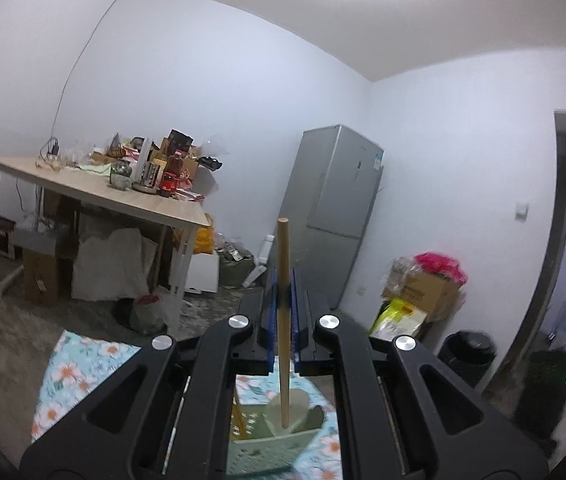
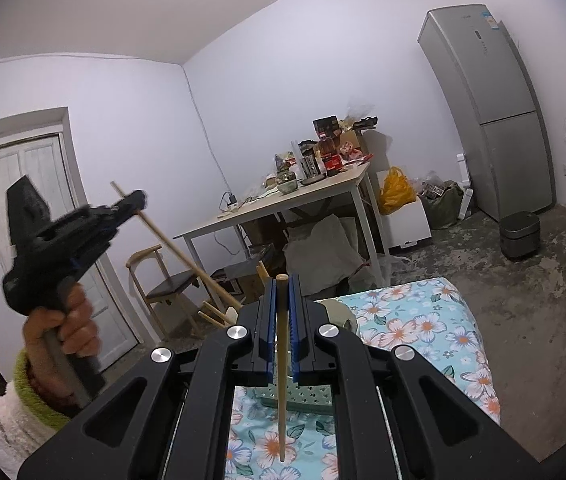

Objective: Organize utensils
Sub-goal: 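Lower the chopstick into the holder and open the left tool, then lower the chopstick into the holder and open the right tool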

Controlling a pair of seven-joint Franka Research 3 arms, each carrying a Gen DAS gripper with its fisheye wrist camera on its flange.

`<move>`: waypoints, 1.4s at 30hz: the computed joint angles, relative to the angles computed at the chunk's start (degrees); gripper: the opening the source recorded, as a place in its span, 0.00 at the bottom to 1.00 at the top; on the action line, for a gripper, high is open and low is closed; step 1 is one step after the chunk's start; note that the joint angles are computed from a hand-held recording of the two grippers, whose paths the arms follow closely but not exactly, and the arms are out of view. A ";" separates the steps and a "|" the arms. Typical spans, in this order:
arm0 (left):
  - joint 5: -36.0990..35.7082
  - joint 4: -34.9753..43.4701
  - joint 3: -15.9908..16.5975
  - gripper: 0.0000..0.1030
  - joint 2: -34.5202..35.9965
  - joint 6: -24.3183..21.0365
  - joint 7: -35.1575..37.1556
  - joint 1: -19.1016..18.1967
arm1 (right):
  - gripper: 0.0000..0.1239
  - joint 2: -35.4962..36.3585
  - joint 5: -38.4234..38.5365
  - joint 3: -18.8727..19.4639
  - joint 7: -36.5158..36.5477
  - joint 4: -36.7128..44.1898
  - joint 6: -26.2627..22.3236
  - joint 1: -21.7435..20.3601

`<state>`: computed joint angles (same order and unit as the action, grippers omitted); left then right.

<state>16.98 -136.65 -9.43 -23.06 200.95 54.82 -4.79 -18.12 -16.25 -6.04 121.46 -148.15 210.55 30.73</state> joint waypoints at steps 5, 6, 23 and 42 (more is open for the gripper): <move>-4.63 3.86 -8.81 0.05 4.60 -2.21 4.80 7.84 | 0.05 1.67 -1.91 -1.03 1.33 1.36 -0.23 0.15; -5.54 4.49 -10.26 0.05 5.49 -2.73 5.70 9.02 | 0.05 1.98 -2.39 -1.20 1.77 1.62 -0.33 0.08; -0.45 6.72 5.45 0.45 11.36 -8.04 2.03 -7.80 | 0.05 3.72 -6.63 -1.14 6.63 2.42 -1.78 -2.03; 1.61 -7.19 10.86 0.81 -3.54 -11.75 1.74 -12.46 | 0.05 3.27 -1.32 1.39 2.20 2.63 -3.87 -1.24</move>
<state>18.60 -143.84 1.43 -26.60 189.20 56.56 -17.25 -14.85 -17.57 -4.64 123.66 -145.52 206.68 29.49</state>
